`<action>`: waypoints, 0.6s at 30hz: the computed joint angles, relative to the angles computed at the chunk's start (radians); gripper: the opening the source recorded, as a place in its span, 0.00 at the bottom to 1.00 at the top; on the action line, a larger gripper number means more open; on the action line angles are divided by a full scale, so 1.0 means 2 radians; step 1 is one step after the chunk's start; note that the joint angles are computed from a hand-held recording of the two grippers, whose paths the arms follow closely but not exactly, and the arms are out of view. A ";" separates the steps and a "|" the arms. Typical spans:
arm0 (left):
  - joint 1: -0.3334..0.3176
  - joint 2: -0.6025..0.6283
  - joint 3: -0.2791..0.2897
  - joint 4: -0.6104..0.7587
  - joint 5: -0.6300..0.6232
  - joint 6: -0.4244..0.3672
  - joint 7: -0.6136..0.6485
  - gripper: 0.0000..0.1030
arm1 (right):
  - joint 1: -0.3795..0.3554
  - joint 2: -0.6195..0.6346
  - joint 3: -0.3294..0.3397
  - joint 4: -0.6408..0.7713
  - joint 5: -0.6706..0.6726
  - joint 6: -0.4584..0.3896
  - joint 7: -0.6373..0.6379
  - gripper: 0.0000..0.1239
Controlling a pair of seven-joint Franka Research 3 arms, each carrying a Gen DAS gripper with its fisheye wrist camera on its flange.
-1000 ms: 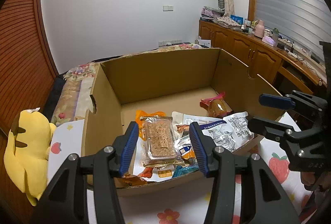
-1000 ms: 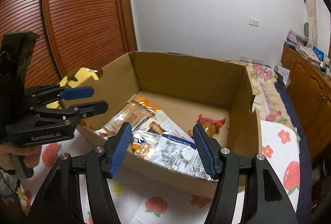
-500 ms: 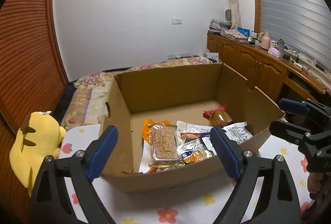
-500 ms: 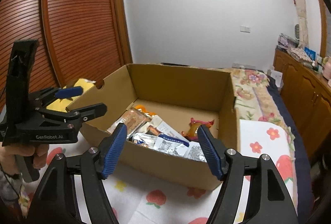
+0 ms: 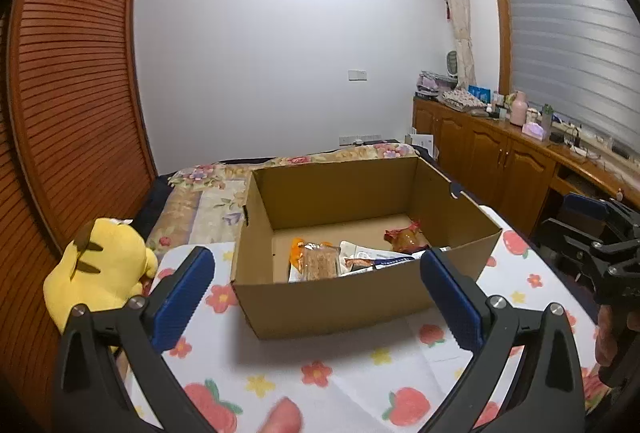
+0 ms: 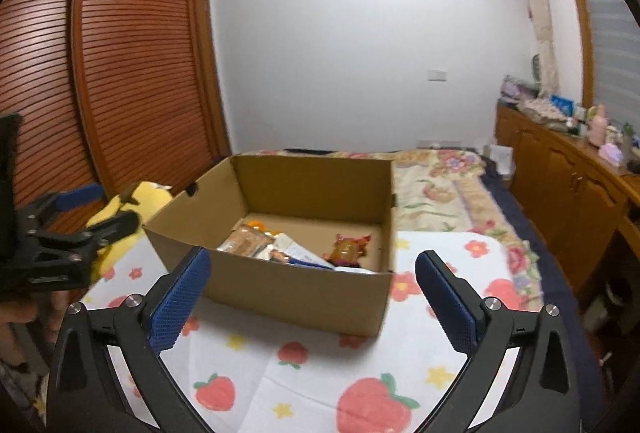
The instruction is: Organize snacks
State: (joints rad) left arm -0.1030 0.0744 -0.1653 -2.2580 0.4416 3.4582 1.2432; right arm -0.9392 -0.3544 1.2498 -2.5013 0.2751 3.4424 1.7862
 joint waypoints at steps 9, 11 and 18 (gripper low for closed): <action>-0.001 -0.073 -0.026 -0.080 -0.136 0.012 0.118 1.00 | 0.086 -0.106 -0.076 -0.055 0.020 -0.015 0.043 0.83; 0.011 -0.087 -0.052 -0.096 -0.192 0.021 0.167 1.00 | 0.105 -0.129 -0.092 -0.070 0.022 -0.018 0.051 0.83; 0.000 -0.131 -0.042 -0.139 -0.177 0.032 0.140 1.00 | 0.182 -0.168 -0.141 -0.110 0.016 -0.029 0.059 0.83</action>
